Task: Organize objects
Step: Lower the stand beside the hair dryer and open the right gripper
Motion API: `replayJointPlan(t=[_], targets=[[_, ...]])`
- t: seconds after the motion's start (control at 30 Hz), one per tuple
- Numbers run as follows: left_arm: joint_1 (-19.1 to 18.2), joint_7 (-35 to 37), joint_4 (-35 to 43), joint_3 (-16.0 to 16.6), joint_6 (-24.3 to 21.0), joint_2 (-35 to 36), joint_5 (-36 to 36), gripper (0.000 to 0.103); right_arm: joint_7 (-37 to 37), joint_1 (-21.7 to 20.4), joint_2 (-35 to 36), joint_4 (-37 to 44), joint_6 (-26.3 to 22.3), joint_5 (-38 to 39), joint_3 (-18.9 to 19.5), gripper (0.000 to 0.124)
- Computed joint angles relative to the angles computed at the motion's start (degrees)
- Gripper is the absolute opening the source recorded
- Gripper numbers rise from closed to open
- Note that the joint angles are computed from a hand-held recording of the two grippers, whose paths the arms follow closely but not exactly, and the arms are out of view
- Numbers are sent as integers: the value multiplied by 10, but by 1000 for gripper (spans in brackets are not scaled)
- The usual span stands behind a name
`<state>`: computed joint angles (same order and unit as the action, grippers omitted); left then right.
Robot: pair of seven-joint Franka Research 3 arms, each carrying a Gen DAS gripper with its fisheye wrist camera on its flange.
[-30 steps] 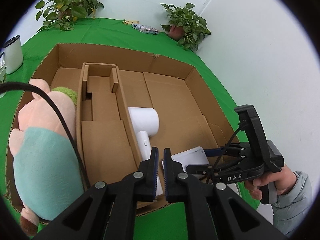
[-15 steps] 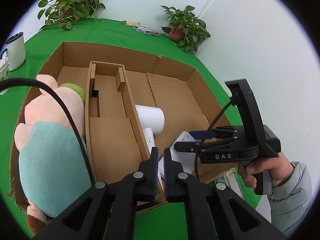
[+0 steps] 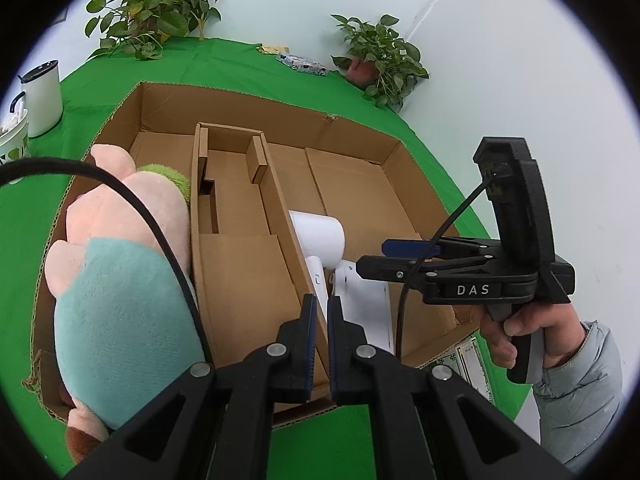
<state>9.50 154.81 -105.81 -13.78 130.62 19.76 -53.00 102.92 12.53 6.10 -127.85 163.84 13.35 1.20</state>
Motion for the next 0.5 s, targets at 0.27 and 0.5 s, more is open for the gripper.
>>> replayJointPlan(t=[0.27,0.5], targets=[[-1,3,-8,1,1,-8,1,4,-66,10,75,87,-51,5,18,62],[0,8,-11,5,1,-12,-3,4,40,57,55,76,-64,-113,-34,64]])
